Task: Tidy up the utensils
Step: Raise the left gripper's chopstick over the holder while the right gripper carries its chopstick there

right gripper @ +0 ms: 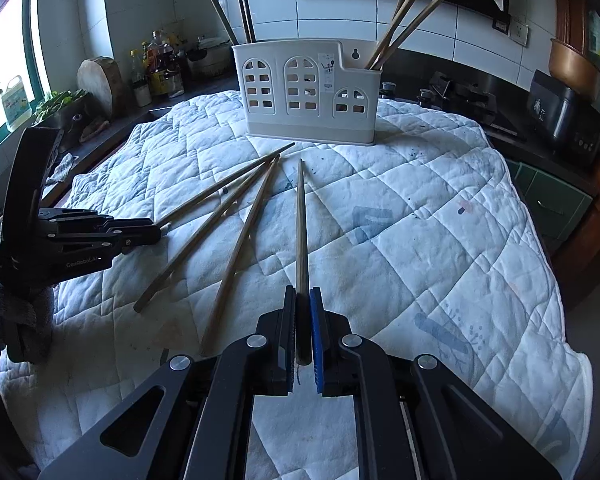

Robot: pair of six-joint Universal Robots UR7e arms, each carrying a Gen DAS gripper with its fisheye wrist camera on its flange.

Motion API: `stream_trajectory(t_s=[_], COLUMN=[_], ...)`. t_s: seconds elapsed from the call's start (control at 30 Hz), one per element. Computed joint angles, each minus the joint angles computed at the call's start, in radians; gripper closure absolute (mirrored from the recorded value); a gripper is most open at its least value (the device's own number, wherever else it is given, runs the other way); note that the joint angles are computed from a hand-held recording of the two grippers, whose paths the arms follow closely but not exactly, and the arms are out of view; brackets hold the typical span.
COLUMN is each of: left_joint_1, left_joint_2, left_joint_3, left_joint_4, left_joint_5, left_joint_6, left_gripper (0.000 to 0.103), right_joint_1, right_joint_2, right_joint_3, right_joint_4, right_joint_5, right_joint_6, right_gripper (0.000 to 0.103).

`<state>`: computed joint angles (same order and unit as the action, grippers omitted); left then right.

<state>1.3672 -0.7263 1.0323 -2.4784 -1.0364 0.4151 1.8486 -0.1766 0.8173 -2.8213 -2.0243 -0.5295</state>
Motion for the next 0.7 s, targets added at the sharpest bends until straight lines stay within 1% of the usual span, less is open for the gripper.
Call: stream_trajectory(t_s=[0.07,0.23,0.43,0.7], left_joint_1=[-0.004,-0.003,-0.007,-0.024], left_joint_2=[0.003,-0.014,-0.055,-0.106], left_joint_3=[0.001,0.014,0.052,0.074], left_joint_4=[-0.006,-0.012,-0.046,-0.100], left_joint_5=[0.014,-0.003,-0.041,-0.103], left_joint_6=[0.009,-0.002,-0.005,-0.002], left_gripper=[0.095,0.097,0.098,0.098], right_joint_1=[0.002,0.011,0.026,0.052], right_joint_2=[-0.004,-0.024,-0.038,-0.032], right_joint_3=[0.005,0.028,0.023,-0.029], right_joint_4=[-0.008,-0.049,-0.088,-0.090], right_joint_5=[0.004,0.015,0.030,0.047], right_joint_6=[0.000,-0.008,-0.023,-0.051], right_gripper=[0.096,0.096,0.096,0.096])
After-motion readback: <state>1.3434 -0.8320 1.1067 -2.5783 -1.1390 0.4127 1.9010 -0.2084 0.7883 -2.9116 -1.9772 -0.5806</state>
